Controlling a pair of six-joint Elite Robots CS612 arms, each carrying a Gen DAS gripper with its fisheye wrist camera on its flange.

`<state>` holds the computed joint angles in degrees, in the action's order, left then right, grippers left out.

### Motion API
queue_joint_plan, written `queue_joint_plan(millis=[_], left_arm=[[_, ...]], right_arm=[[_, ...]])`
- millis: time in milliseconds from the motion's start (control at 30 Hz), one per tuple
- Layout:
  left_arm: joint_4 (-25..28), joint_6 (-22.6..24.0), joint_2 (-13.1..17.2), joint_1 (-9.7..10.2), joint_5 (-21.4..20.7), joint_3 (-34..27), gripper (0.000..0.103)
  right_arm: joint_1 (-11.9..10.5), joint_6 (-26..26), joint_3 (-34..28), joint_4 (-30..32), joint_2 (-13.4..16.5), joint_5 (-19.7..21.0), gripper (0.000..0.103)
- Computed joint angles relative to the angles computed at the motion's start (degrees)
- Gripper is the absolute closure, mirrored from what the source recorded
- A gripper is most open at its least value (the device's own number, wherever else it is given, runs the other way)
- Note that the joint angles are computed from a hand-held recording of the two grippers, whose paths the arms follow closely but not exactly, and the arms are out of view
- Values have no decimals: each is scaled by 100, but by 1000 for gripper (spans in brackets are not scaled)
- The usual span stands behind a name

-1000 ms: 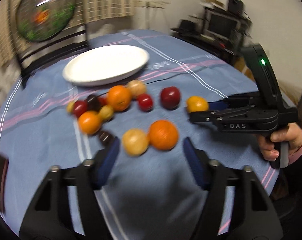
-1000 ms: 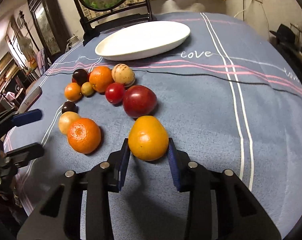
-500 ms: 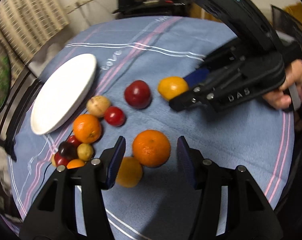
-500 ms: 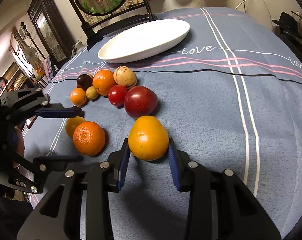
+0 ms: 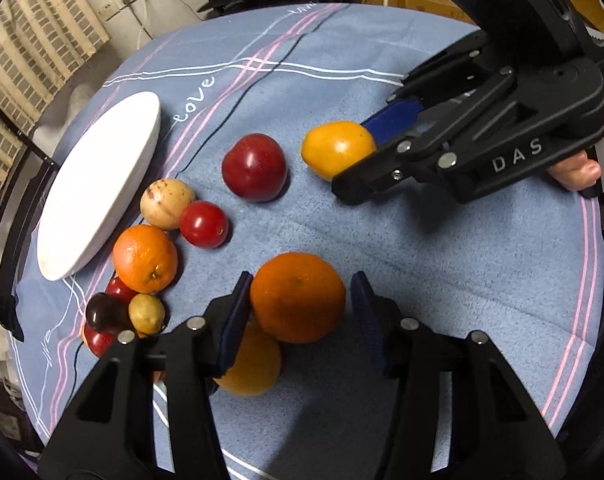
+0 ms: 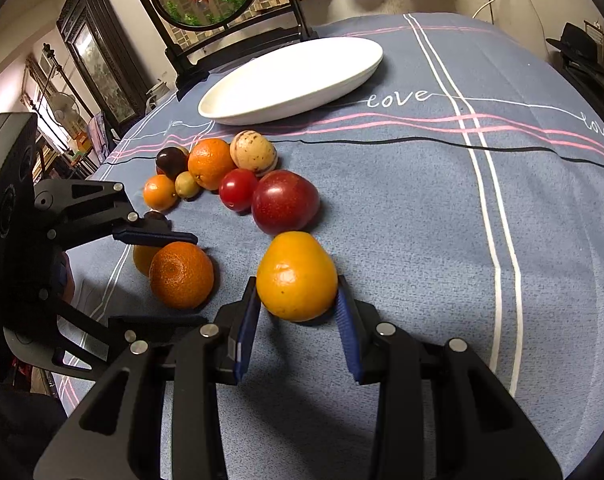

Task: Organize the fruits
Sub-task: 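Carry both fruits to the white plate and open both tools to release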

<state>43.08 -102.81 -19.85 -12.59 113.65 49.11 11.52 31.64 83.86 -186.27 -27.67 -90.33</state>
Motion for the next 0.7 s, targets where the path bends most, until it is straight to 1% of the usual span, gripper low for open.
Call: queue_joint_plan(millis=[33, 67, 200, 300, 367, 400, 433, 467, 500, 533, 567, 667, 700], left_arm=[[-36, -71, 1, 23, 63, 5, 56], [-109, -175, -11, 40, 123, 34, 57], [-77, -583, 42, 112, 464, -26, 58], [-129, -771, 20, 156, 669, 36, 58], [-101, -987, 27, 204, 827, 8, 58], [-87, -1190, 34, 253, 986, -42, 58], [0, -1351, 73, 302, 1161, -145, 58], [140, -1507, 138, 360, 1352, -297, 58], [305, -1720, 225, 422, 1561, -498, 58], [405, -1911, 294, 462, 1682, -671, 58], [449, -2167, 358, 500, 1785, -868, 58], [411, -2790, 503, 530, 1843, -1361, 58], [459, -3086, 611, 530, 1863, -1682, 58]], right_arm=[[1, -5, -4, 7, 3, -4, 65], [3, -13, -12, 21, 5, -15, 65], [36, -80, -48, 132, 1, -132, 65], [66, -140, -77, 226, -4, -240, 66], [92, -156, -101, 378, -33, -327, 66], [73, -81, -88, 358, -54, -192, 66], [21, 3, -58, 105, -64, 139, 66], [1, 1, -70, -6, -65, 266, 66], [4, -89, -136, -15, -66, 266, 66], [24, -187, -227, 116, -68, 141, 66], [25, -260, -321, 234, -58, 100, 66], [-54, -264, -649, 434, 11, 247, 66], [-73, -317, -824, 477, 56, 156, 66]])
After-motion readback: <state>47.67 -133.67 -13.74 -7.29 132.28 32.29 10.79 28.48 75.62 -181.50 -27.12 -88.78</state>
